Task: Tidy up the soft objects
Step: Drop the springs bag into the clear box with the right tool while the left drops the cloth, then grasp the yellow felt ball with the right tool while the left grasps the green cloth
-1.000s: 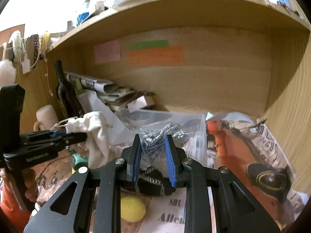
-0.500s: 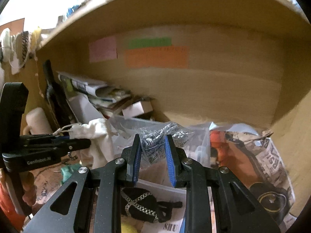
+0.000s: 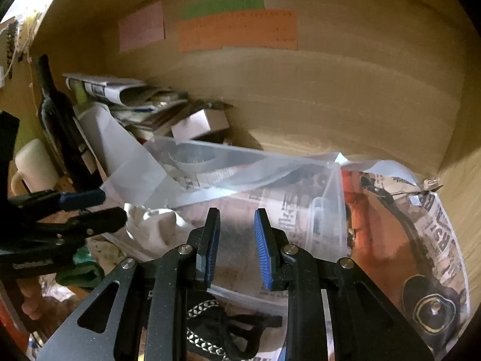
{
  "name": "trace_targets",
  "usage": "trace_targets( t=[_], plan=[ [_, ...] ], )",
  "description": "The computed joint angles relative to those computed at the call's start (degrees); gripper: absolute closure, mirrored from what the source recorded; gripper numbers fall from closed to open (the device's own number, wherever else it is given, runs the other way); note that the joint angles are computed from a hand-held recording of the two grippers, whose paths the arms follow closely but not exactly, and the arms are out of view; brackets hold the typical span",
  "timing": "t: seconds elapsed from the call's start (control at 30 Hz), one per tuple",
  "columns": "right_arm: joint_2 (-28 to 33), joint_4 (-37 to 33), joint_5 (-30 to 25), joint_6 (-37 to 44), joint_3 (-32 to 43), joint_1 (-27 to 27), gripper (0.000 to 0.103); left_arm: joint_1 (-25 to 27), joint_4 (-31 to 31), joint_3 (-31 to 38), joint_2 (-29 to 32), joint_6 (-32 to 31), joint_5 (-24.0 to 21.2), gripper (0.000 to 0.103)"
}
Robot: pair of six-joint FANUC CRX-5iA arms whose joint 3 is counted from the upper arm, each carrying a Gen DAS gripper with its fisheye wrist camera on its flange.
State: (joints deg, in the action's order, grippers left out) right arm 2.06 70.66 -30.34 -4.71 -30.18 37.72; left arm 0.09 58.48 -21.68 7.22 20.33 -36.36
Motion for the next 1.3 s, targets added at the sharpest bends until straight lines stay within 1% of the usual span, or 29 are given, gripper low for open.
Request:
trace_targets(
  t=[0.03,0.1,0.17,0.23,0.27,0.33,0.37,0.43,0.53,0.6,0.67,0.83,0.93,1.07,1.2,1.23,1.27,1.3],
  plan=[
    [0.3,-1.2,-0.5,1.2,0.4,0.4,0.081,0.3,0.8,-0.3,-0.3,-0.7,-0.6,0.040],
    [0.7,-2.4,-2.0,2.6,1.0,1.0,0.081,0.5,3.0,-1.4,-1.3,-2.8,-0.4,0.033],
    [0.6,-3.5,-2.6,4.0,1.3,1.5,0.079,0.6,5.0,-2.7,-2.7,-5.1,0.1,0.031],
    [0.2,-3.3,-3.0,3.8,1.1,1.8,0.067,1.0,6.5,-3.8,-3.9,-7.0,0.1,0.028],
    [-0.3,-2.3,-3.1,2.9,0.6,1.9,0.064,1.3,7.4,-4.6,-4.8,-8.1,0.2,0.026],
    [-1.2,0.1,-3.3,0.8,-0.4,2.1,0.051,1.6,8.9,-6.0,-6.2,-10.2,0.8,0.022],
    [-1.9,1.5,-3.5,-0.5,-1.2,2.2,0.049,1.8,9.3,-6.6,-6.8,-10.9,1.0,0.019],
    [-3.3,4.0,-3.6,-2.9,-2.4,2.6,0.037,2.0,10.1,-7.7,-7.8,-12.1,1.6,0.015],
    [-5.1,6.9,-4.9,-5.9,-4.2,3.8,0.024,2.6,10.3,-9.5,-9.6,-13.3,1.9,0.011],
    [-6.1,8.6,-6.3,-7.7,-5.3,5.0,0.020,3.1,10.3,-10.7,-10.6,-13.9,1.7,0.007],
    [-6.9,9.2,-7.4,-8.7,-6.2,6.3,0.019,3.5,10.2,-12.0,-11.7,-14.4,1.8,0.005],
    [-8.2,9.0,-6.6,-10.8,-8.3,8.1,0.019,4.7,7.0,-13.6,-12.6,-12.9,1.2,0.004],
    [-8.1,7.4,-5.9,-11.7,-9.2,9.2,0.019,5.2,3.7,-13.9,-12.3,-11.0,1.3,0.004],
    [-7.7,4.1,-3.2,-12.6,-10.3,9.7,0.019,5.2,0.9,-13.5,-10.8,-8.0,1.8,0.004],
    [-7.0,0.1,-1.0,-11.3,-10.6,10.2,0.019,4.3,1.5,-13.9,-10.0,-7.5,3.3,0.005],
    [-6.8,-0.9,-0.6,-10.7,-10.6,10.4,0.020,4.1,1.3,-13.8,-9.7,-7.3,3.4,0.007],
    [-6.6,-1.8,-0.5,-10.2,-10.6,10.7,0.022,4.0,0.9,-13.6,-9.4,-6.9,3.3,0.014],
    [-6.4,-2.4,-0.3,-9.8,-10.5,10.9,0.029,4.1,-0.1,-13.2,-9.1,-6.1,2.9,0.023]
  ],
)
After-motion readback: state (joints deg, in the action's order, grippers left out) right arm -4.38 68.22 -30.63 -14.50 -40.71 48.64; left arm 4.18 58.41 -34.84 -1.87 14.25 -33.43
